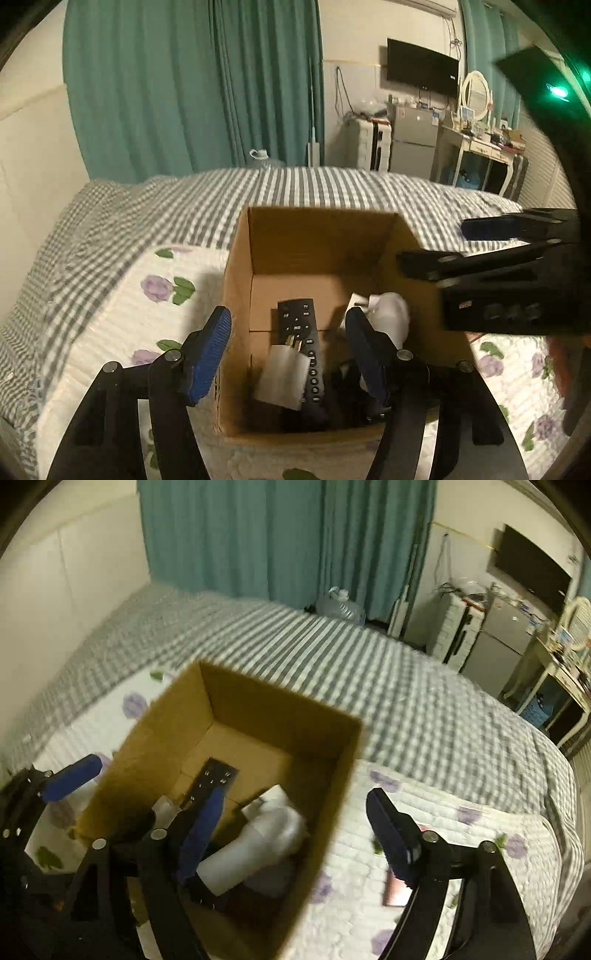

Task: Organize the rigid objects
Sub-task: 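Carry the device and cube charger into the box and open both tools, then grasp the pink Romantica Rose card with the left tool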

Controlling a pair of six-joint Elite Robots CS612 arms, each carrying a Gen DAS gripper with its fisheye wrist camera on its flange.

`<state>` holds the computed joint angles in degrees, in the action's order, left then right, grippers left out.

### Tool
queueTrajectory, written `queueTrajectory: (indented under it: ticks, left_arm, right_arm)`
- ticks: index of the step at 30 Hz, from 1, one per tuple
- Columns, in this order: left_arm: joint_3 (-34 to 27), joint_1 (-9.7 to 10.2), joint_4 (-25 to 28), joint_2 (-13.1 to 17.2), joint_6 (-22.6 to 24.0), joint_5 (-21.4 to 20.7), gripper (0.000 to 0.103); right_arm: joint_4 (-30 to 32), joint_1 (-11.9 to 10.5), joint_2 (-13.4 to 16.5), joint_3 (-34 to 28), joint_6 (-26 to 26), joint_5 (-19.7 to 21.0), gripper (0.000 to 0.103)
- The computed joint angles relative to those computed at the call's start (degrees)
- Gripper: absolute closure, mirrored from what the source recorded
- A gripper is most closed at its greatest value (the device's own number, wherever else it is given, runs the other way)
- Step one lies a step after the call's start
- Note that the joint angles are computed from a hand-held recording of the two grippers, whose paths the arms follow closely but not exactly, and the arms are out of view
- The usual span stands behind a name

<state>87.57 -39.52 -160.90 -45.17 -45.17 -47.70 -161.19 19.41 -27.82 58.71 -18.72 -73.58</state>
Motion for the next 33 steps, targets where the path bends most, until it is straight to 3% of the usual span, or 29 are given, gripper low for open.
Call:
queueTrajectory:
  ticks: [6, 11, 15, 24, 33]
  left_arm:
    - [-2.0, -2.31, 3.0, -0.9, -0.1, 5.0, 0.03]
    - [-6.6, -4.03, 4.1, 0.8, 1.1, 7.8, 0.026]
    - [-12.1, -4.29, 7.3, 3.7, 0.5, 4.4, 0.026]
    - [-25.9, -3.85, 17.4, 13.1, -2.0, -3.0, 0.026]
    - [-40.9, -1.86, 28.3, 23.4, -3.3, -9.1, 0.026]
  right_arm:
    - [-10.2, -3.2, -5.5, 9.2, 0.6, -1.7, 0.01]
    - [-17.8, -6.4, -8.1, 15.0, 2.7, -2.5, 0.001]
    - [-20.3, -8.6, -8.3, 16.9, 4.2, -3.0, 0.0]
    - [-19.7, -12.1, -3.8, 14.1, 3.9, -3.1, 0.0]
    - [-12.0, -12.3, 4.3, 4.5, 2.5, -5.0, 0.0]
